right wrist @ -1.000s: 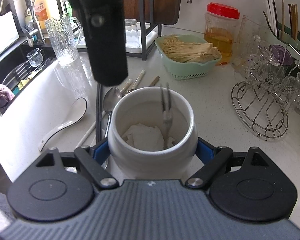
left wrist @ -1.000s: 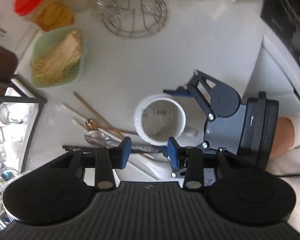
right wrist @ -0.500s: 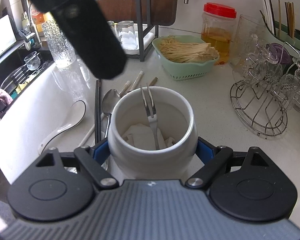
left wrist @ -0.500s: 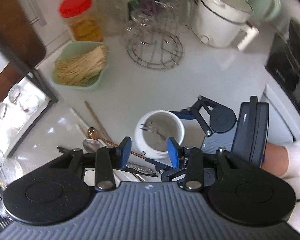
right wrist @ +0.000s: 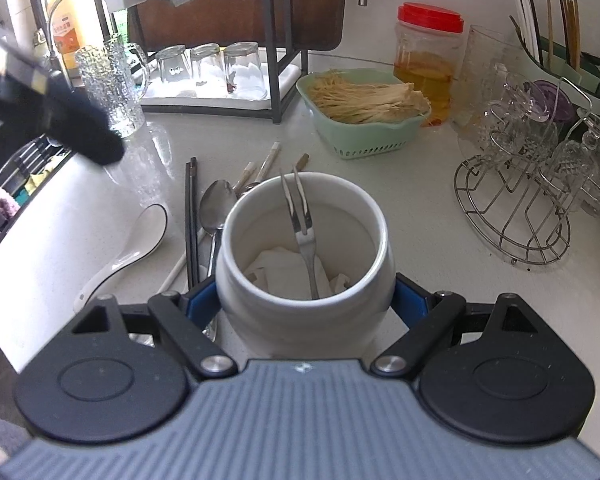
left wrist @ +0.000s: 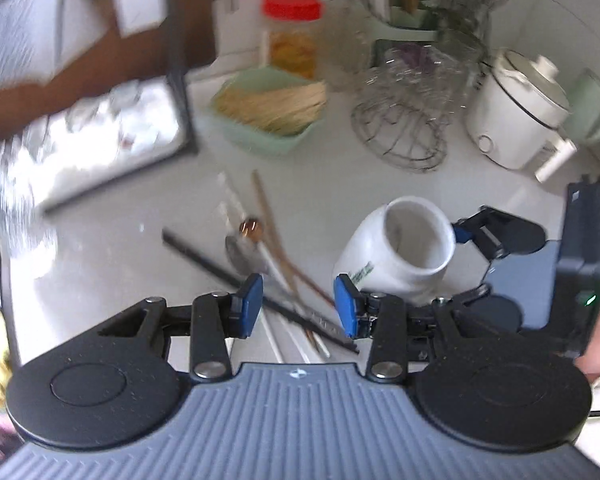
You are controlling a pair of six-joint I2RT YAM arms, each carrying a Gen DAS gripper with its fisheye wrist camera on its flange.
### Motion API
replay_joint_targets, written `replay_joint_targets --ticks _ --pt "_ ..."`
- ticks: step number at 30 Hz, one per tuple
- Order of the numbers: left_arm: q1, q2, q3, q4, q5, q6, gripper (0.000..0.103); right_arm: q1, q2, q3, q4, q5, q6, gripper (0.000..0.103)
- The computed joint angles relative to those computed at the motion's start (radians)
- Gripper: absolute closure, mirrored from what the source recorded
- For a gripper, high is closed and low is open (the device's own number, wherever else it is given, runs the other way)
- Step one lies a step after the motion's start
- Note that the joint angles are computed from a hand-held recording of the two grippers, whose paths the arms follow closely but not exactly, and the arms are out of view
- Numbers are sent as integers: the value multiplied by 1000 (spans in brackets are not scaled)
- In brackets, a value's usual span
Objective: Organize utensils
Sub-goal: 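Open the left tool to release the fork and withdraw it, then lower the left tool onto the white ceramic spoon and grasp it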
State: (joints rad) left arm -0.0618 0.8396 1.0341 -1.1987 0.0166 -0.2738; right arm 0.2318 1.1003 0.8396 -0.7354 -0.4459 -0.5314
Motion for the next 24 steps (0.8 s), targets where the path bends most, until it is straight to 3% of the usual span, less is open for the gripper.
replay_joint_targets --ticks 7,13,20,24 --pt "135 -179 -212 18 57 15 58 42 -12 -2 7 57 70 12" --pt "252 -263 -296 1 132 65 58 77 -31 -4 2 110 139 12" --pt "355 -306 -365 14 176 106 58 118 -64 -21 7 163 214 12" --pt "390 -274 -407 76 187 134 54 132 -70 -21 4 183 238 12"
